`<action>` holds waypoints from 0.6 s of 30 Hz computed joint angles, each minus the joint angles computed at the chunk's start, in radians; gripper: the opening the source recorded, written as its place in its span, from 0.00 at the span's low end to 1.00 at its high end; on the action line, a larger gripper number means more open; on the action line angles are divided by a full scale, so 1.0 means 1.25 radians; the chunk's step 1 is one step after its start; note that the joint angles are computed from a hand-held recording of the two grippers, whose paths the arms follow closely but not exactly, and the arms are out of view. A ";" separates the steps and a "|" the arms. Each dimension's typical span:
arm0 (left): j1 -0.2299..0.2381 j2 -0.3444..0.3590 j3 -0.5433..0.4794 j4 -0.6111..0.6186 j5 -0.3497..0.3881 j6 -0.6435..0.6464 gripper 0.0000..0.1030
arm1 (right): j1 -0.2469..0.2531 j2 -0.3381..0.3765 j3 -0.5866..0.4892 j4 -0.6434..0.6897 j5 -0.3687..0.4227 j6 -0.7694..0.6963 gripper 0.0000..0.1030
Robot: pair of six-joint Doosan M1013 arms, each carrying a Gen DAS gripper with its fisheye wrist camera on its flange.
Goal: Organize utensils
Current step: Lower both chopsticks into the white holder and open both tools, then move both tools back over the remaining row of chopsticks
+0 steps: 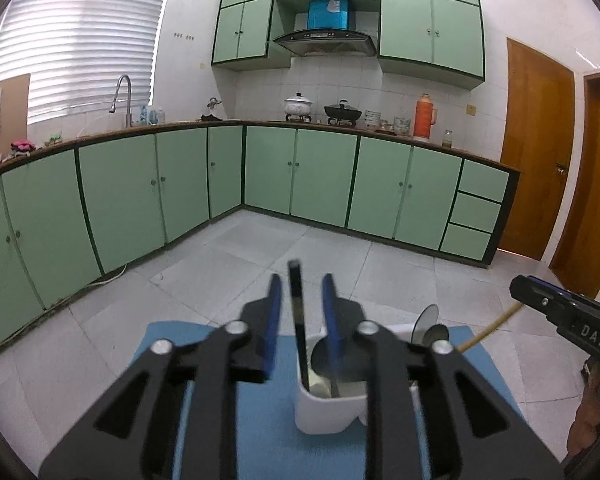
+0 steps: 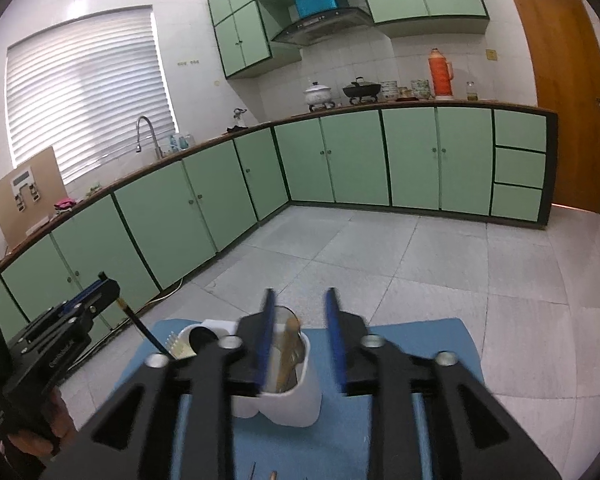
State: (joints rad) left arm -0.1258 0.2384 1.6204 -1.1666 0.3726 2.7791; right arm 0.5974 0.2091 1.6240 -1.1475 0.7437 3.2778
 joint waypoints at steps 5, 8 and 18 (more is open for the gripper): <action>0.012 -0.008 0.021 -0.031 0.012 0.021 0.39 | 0.015 -0.012 0.027 -0.027 0.005 0.038 0.44; 0.016 -0.017 0.039 -0.061 0.008 0.058 0.46 | 0.029 -0.018 0.042 -0.053 0.025 0.070 0.48; 0.041 -0.086 0.142 -0.254 0.011 0.276 0.81 | 0.104 -0.043 0.095 -0.129 0.129 0.168 0.67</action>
State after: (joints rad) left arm -0.0747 0.1305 1.7977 -1.4839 0.3869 3.1243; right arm 0.7272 0.1554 1.7428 -1.3088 0.9045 3.4883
